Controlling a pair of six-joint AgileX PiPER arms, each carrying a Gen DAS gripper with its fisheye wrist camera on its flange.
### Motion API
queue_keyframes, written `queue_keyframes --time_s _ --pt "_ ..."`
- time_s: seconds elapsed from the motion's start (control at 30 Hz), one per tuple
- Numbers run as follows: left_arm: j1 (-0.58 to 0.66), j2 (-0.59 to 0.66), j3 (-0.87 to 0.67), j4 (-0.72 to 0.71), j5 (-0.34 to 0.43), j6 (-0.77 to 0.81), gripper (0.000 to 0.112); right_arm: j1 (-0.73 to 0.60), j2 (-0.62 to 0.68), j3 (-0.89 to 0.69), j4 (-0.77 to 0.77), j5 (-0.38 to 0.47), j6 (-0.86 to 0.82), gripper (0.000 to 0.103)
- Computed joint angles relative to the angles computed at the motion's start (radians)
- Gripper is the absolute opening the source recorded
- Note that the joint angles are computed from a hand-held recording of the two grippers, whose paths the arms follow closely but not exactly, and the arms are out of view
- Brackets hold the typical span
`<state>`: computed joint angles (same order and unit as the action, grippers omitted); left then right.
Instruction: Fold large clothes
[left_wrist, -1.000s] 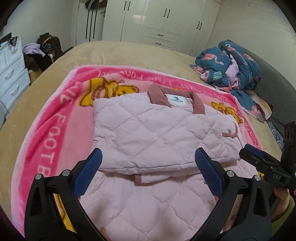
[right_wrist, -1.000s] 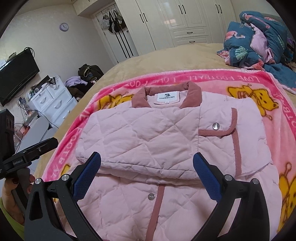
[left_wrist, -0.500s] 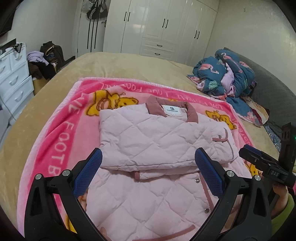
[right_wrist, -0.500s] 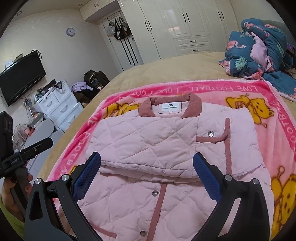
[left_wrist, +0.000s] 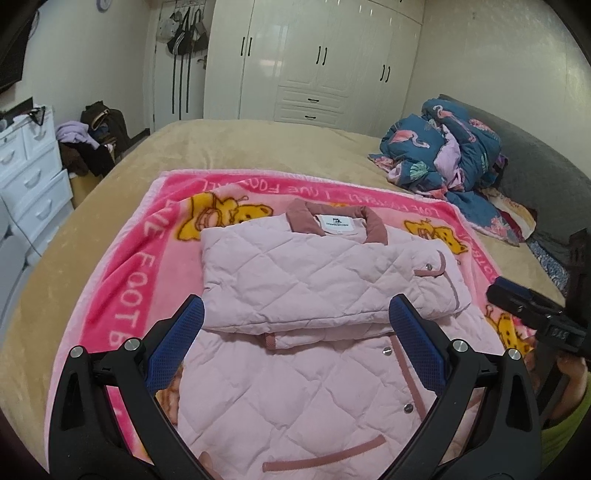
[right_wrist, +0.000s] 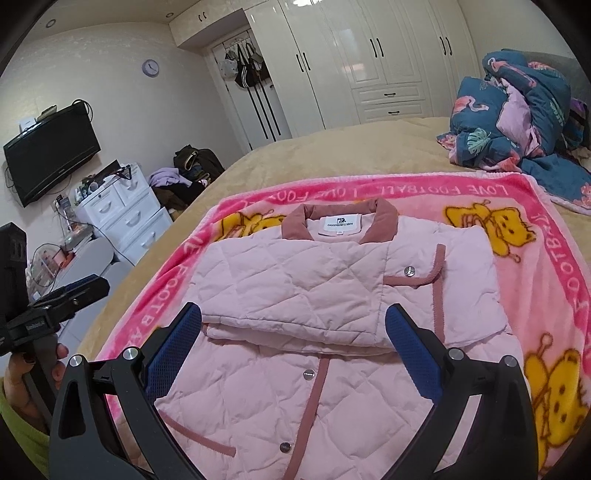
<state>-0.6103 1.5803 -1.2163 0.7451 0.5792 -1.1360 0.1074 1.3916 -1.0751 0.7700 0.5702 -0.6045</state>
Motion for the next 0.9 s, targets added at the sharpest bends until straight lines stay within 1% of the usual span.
queue_keyframes --time_s 0.17,0.33,0.43,0.63,0.9 --pt "-0.017 -0.015 0.021 0.031 0.007 -0.036 0.094 -0.024 -0.035 0.020 0.013 0.017 -0.026 0.099" --pt "-0.054 -0.056 0.099 0.112 0.007 -0.148 0.094 -0.038 -0.061 0.041 0.019 0.029 -0.046 0.099" --pt "-0.078 -0.075 0.141 0.150 0.025 -0.204 0.094 -0.046 -0.080 0.058 0.022 0.036 -0.060 0.099" --pt "-0.118 -0.130 0.226 0.211 0.030 -0.311 0.094 -0.083 -0.114 0.091 0.045 0.060 -0.094 0.099" --pt "-0.191 -0.164 0.287 0.278 0.064 -0.421 0.094 -0.144 -0.174 0.128 0.070 0.107 -0.139 0.099"
